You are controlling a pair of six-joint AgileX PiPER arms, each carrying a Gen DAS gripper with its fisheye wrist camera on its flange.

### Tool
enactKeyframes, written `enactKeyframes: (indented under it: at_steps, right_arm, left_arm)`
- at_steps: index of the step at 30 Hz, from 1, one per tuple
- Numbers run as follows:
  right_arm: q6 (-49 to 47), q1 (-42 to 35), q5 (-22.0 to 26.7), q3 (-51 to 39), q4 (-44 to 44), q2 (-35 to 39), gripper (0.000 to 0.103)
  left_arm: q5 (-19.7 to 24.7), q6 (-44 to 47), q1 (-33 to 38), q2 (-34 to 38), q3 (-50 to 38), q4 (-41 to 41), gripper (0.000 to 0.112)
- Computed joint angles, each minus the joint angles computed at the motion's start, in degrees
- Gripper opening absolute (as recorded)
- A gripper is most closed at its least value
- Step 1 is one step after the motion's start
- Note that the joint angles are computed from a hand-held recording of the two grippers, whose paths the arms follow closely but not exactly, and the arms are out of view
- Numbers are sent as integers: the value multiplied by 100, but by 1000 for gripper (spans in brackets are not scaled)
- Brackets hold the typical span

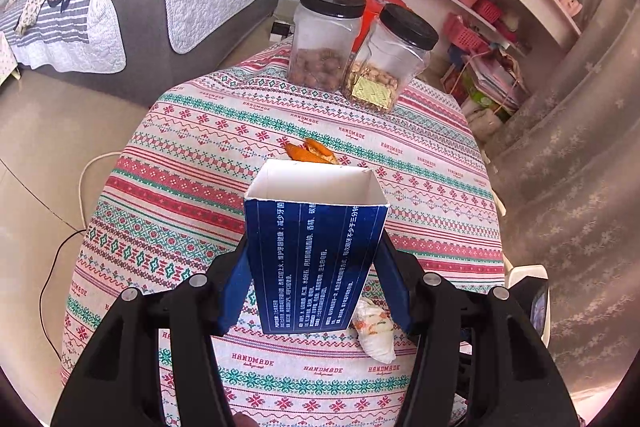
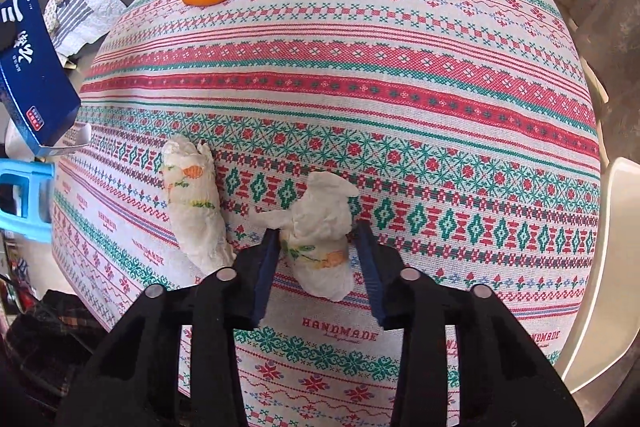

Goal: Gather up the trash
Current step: 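Grasp a crumpled white tissue with the right gripper while left holds the blue box, then carry the tissue over the bin with right gripper while left holds the blue box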

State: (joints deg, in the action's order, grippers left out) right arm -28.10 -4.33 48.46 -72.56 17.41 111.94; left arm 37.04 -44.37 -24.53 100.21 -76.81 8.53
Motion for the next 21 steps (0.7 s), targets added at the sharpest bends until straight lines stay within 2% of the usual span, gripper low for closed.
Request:
enactKeyframes:
  at_steps: [5, 10, 17, 21]
  right_arm:
    - [8, -130, 157, -286, 191, -1, 30]
    - [-245, -435, 253, -703, 953, -242, 30]
    - [-850, -690, -508, -572, 1909, -1008, 31]
    - [-1331, -887, -1159, -249, 2344, -1443, 31]
  left_arm:
    - [-2, 14, 84, 57, 55, -90, 56]
    - [-57, -184, 140, 43, 41, -10, 56]
    - [-255, -989, -142, 47, -210, 889, 56]
    - [-362, -1483, -385, 68, -373, 1479, 56]
